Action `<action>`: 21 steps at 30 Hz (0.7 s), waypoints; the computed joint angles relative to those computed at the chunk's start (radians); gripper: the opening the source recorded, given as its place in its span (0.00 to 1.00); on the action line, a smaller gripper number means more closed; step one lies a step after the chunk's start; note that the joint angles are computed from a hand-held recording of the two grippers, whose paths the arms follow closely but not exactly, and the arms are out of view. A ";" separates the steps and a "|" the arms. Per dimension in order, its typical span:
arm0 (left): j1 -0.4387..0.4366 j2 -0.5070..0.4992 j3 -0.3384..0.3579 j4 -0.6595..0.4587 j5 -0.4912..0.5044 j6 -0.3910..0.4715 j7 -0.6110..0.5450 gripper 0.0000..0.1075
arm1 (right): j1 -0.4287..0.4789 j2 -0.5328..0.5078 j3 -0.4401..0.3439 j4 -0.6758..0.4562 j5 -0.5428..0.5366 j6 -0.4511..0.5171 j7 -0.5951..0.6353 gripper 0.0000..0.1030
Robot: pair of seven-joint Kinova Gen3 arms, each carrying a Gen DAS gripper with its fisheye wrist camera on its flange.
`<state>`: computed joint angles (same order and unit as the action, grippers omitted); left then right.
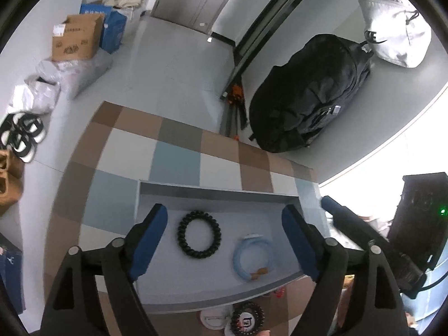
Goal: Organize jewelry
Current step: 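Carry the bracelet with the left gripper into the grey box while the right drops the blue ring there, then withdraw both open grippers from the box back over the table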
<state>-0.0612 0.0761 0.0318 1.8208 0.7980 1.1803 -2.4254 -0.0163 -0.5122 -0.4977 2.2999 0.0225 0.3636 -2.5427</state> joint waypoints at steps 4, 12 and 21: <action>0.012 -0.036 0.013 0.032 -0.017 -0.072 0.011 0.76 | 0.001 -0.025 0.003 0.008 -0.013 0.013 -0.016 0.89; 0.070 -0.214 -0.040 0.182 0.001 -0.295 -0.089 0.76 | 0.060 -0.110 -0.089 -0.011 -0.002 0.093 -0.052 0.93; 0.124 -0.323 -0.084 0.258 -0.085 -0.370 -0.043 0.76 | 0.109 -0.212 -0.224 -0.048 -0.021 0.233 -0.067 1.00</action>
<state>0.0627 -0.2464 -0.0518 2.0790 0.7134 0.8099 -2.4683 0.0929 -0.7239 -0.7218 2.2515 0.0015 0.5965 -2.6095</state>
